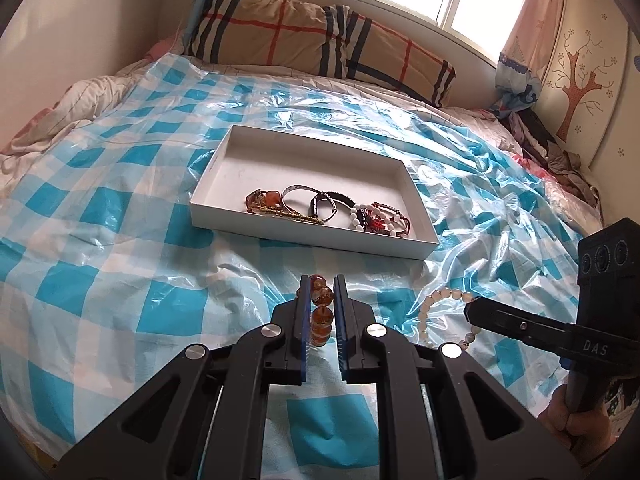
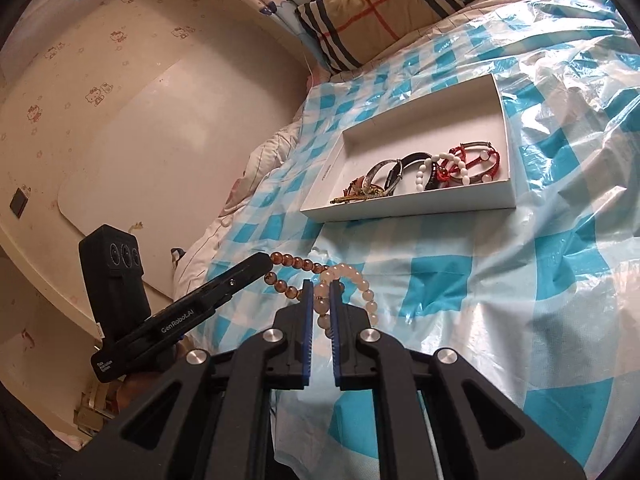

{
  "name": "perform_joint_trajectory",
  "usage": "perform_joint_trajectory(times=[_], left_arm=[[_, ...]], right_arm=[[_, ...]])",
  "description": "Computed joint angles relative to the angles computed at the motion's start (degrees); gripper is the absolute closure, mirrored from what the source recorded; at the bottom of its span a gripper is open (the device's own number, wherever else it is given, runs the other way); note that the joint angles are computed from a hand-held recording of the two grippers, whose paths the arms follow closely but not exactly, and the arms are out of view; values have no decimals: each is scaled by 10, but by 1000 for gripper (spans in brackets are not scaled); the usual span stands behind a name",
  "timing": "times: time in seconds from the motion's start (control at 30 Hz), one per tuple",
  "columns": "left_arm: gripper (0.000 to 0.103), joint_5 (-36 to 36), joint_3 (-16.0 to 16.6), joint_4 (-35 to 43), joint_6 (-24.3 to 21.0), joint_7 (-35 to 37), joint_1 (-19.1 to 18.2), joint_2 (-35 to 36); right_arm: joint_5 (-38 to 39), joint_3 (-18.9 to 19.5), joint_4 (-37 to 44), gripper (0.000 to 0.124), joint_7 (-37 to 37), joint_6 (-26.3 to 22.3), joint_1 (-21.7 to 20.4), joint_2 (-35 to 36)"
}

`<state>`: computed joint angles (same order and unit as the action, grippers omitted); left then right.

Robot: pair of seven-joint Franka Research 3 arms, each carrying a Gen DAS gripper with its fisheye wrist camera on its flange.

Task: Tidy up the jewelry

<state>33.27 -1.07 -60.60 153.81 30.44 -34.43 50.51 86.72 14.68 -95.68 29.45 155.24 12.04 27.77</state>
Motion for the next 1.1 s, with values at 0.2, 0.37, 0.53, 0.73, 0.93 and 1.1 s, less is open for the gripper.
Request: perform_joint_trajectory(times=[0.2, 0.37, 0.53, 0.73, 0.93, 1.1], left_arm=[[93, 22, 15, 9, -21, -7, -15, -1], [93, 42, 21, 10, -27, -16, -22, -4], [93, 49, 19, 12, -30, -22, -22, -3], [93, 58, 20, 7, -28, -32, -23, -6], [93, 58, 17, -7, -19, -41, -18, -13], [93, 58, 16, -12, -14, -43, -15, -15]], right_arm=[[8, 3, -6, 115, -42, 69, 22, -9], [39, 5, -10, 115, -80, 112, 31, -14], [47, 0, -8, 115, -101, 137, 43, -16], [88, -5, -10, 115, -134, 139, 46, -20], [-110, -33, -2, 67, 66, 74, 55, -1], [-389, -123, 69, 62, 295, 16, 121, 57]])
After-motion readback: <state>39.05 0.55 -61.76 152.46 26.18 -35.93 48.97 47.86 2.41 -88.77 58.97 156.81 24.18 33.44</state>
